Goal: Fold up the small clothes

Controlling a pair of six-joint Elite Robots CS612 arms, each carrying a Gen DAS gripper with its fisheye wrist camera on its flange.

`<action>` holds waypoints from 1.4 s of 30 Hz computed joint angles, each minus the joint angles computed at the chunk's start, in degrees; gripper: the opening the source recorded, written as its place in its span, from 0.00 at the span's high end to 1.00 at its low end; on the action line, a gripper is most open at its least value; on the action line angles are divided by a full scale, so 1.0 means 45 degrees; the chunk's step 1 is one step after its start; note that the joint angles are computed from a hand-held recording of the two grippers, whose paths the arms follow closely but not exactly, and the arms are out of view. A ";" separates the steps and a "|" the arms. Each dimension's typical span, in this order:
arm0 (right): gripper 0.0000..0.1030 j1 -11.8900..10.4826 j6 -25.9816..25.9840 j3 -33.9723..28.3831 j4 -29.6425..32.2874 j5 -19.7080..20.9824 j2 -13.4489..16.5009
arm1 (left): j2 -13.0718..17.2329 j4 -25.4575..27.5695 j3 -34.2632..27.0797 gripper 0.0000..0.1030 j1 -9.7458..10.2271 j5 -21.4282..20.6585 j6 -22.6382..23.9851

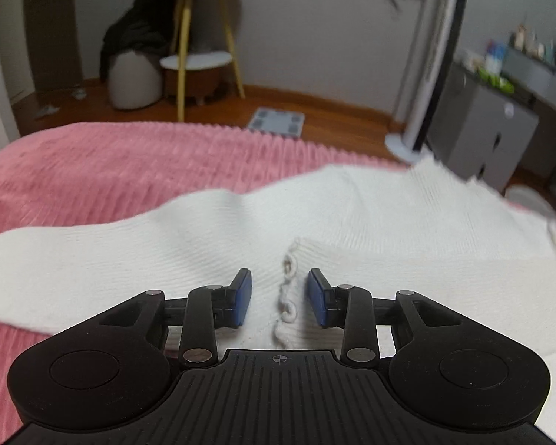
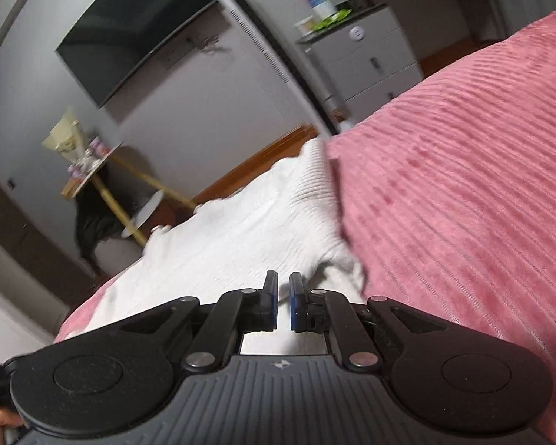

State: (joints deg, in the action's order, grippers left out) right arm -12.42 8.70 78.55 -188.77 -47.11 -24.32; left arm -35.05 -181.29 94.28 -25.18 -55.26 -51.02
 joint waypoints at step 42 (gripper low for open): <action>0.85 0.1209 -0.4814 0.0895 -0.0753 -0.3510 -0.0496 | -0.0441 -0.1259 0.1566 0.39 0.0150 -0.0210 -0.2183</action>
